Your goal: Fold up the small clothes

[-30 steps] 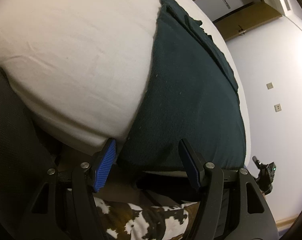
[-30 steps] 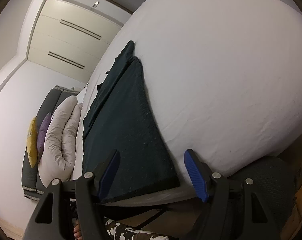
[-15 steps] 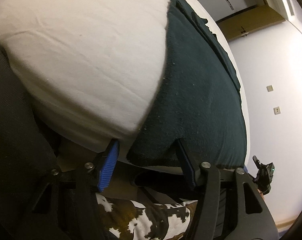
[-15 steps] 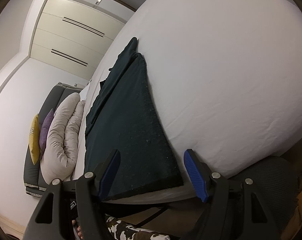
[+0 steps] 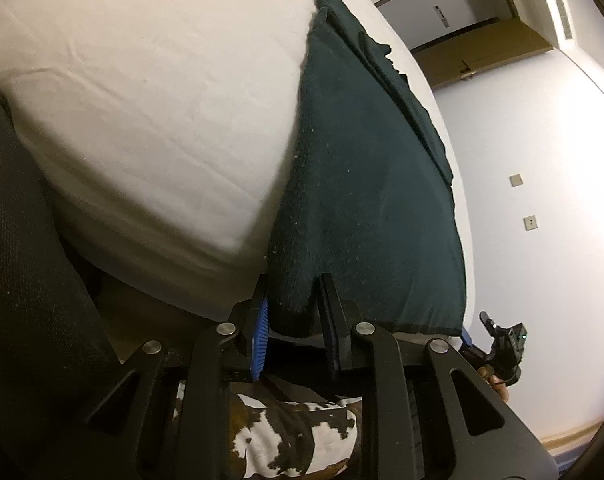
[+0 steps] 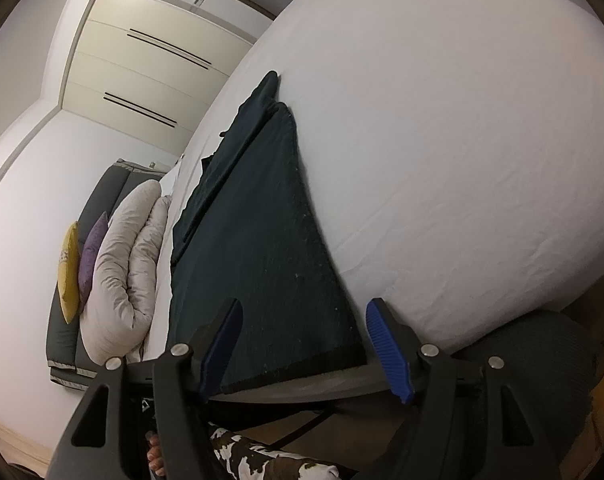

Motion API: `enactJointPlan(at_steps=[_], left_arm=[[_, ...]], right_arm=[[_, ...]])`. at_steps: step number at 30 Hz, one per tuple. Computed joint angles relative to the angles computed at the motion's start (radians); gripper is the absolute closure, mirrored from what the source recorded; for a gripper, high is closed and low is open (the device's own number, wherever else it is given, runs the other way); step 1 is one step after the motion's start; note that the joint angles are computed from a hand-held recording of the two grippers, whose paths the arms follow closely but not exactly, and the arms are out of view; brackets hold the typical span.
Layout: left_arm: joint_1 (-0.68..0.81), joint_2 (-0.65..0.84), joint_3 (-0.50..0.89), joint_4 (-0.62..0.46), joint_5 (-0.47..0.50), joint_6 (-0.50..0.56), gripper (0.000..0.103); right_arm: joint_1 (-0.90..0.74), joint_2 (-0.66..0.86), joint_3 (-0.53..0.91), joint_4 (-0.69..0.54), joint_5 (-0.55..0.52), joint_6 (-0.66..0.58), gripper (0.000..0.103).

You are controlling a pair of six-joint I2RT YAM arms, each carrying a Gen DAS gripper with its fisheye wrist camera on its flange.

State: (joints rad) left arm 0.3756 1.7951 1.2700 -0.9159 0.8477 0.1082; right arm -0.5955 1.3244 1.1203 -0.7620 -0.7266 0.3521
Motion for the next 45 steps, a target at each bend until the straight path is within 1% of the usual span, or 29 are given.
enactJointPlan(at_steps=[5, 8, 9, 10, 11, 12, 14, 18, 20, 23, 24, 25, 26, 27, 28, 29, 30, 35, 38, 42, 44, 45], left_arm=[[0.011, 0.063, 0.017, 0.017, 0.035, -0.077, 0.081], [-0.01, 0.051, 0.014, 0.027, 0.012, -0.065, 0.081], [-0.02, 0.042, 0.01, 0.033, 0.008, -0.059, 0.084], [-0.029, 0.031, 0.002, 0.04, 0.003, -0.053, 0.096], [-0.043, 0.016, -0.008, 0.048, -0.002, -0.05, 0.096], [-0.047, 0.006, -0.017, 0.057, -0.001, 0.03, 0.097], [-0.054, -0.006, -0.02, 0.063, -0.003, 0.032, 0.097], [-0.032, -0.012, -0.024, 0.071, 0.035, 0.013, 0.097], [-0.023, -0.019, -0.02, 0.068, 0.052, 0.017, 0.097], [-0.011, -0.017, -0.009, 0.054, 0.075, 0.021, 0.097], [-0.005, -0.017, -0.008, 0.052, 0.084, 0.019, 0.097], [0.015, -0.009, 0.0, 0.028, 0.097, 0.043, 0.097], [0.024, -0.002, 0.006, 0.021, 0.106, 0.045, 0.097], [0.033, 0.005, 0.013, 0.012, 0.112, 0.051, 0.097], [0.04, 0.008, 0.017, 0.003, 0.116, 0.058, 0.097], [0.044, 0.008, 0.017, 0.0, 0.119, 0.059, 0.097], [0.046, 0.007, 0.02, -0.004, 0.12, 0.062, 0.097], [0.078, 0.006, 0.038, -0.025, 0.162, 0.063, 0.097], [0.088, -0.001, 0.047, -0.03, 0.167, 0.065, 0.097], [0.09, -0.003, 0.049, -0.036, 0.143, 0.07, 0.097], [0.09, 0.007, 0.047, -0.038, 0.098, 0.053, 0.096], [0.096, 0.03, 0.051, -0.059, 0.11, 0.052, 0.096]], right_arm=[[-0.019, 0.0, 0.001, -0.02, 0.009, -0.008, 0.036], [-0.016, 0.005, 0.006, -0.029, 0.017, -0.018, 0.037], [-0.015, 0.008, 0.01, -0.034, 0.019, -0.022, 0.037], [-0.011, 0.012, 0.015, -0.041, 0.023, -0.026, 0.038], [-0.007, 0.019, 0.025, -0.055, 0.034, -0.035, 0.04], [-0.002, 0.024, 0.036, -0.07, 0.047, -0.044, 0.041], [-0.003, 0.034, 0.047, -0.089, 0.044, -0.054, 0.041], [0.013, 0.089, 0.076, -0.159, 0.035, -0.092, 0.041], [0.028, 0.088, 0.073, -0.157, 0.046, -0.097, 0.041], [0.031, 0.092, 0.066, -0.139, 0.027, -0.081, 0.041], [0.036, 0.095, 0.066, -0.137, 0.028, -0.081, 0.042], [0.043, 0.096, 0.07, -0.14, 0.036, -0.084, 0.045], [0.047, 0.098, 0.075, -0.146, 0.044, -0.09, 0.054], [0.053, 0.1, 0.081, -0.157, 0.058, -0.099, 0.067], [0.052, 0.1, 0.083, -0.165, 0.068, -0.103, 0.075], [0.047, 0.1, 0.079, -0.166, 0.064, -0.104, 0.089], [0.04, 0.096, 0.071, -0.163, 0.06, -0.102, 0.092], [0.023, 0.052, 0.034, -0.126, 0.032, -0.066, 0.094], [0.012, 0.029, 0.03, -0.11, 0.012, -0.048, 0.095], [0.011, 0.006, 0.026, -0.095, 0.015, -0.03, 0.095], [0.0, 0.004, 0.016, -0.082, 0.011, -0.015, 0.095], [-0.009, 0.006, 0.009, -0.073, 0.007, -0.002, 0.095]])
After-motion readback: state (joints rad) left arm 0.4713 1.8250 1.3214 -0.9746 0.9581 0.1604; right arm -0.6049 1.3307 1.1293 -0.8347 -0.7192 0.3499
